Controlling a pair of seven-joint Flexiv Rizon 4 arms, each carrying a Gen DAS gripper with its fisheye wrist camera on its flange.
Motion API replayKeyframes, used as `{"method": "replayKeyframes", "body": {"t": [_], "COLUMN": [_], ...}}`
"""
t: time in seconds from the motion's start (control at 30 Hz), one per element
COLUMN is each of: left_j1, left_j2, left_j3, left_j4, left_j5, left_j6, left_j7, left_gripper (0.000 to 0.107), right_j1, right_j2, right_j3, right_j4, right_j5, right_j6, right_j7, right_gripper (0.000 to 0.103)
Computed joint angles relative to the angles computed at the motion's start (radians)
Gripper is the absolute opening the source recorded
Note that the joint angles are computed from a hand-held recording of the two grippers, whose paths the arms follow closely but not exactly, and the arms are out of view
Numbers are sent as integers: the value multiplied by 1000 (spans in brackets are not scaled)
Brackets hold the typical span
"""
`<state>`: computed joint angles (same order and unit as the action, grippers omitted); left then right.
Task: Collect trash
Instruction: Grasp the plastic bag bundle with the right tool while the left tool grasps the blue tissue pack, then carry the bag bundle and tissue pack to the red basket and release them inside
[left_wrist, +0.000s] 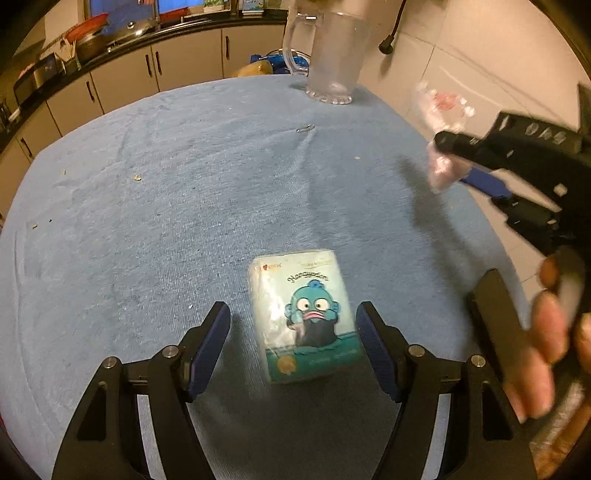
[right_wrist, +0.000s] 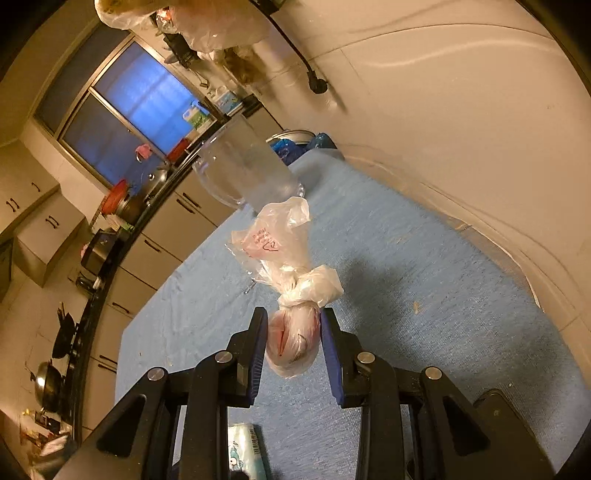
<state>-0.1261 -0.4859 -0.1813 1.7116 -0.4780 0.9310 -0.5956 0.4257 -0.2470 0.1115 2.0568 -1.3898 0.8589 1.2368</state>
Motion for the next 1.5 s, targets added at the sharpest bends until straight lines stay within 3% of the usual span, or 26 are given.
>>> {"method": "replayKeyframes", "body": {"t": [0.2,0.3,0.57,0.93,1.1,1.3,1.5], "left_j1": [14,25,35,104,146,210,258], "left_j2": [-28,-25,-14,28,68,98,112], "left_j3": [-31,-57,-61,-40,-19,8,35], "left_j4": [6,33,42,41,81,98,117], "left_j5": [-38,-79,-132,-232,-293,-392,-478], "left_j6": [46,92,98,107,151,157,161], "left_j7": [46,95,120,139,194,260,337], "left_gripper": [69,51,36,36,36,36,36], "right_j1": [-1,-1,-1,23,31,104,193], "right_j2": [-3,-10,-39,-142,-232,-333,-388], "right_j3": [-1,-3,-14,-52,-82,-102,-154], "right_j4": [-5,-13,-45,-164,-273,-410,-491], "right_j5": [-21,-20,-19,-53,-136,-30,14], "right_j6": [9,13,42,174,341,416,478], "right_j7": [-7,-25,-98,-242,-300,-528,-587], "right_gripper": [31,31,31,31,31,31,31]}}
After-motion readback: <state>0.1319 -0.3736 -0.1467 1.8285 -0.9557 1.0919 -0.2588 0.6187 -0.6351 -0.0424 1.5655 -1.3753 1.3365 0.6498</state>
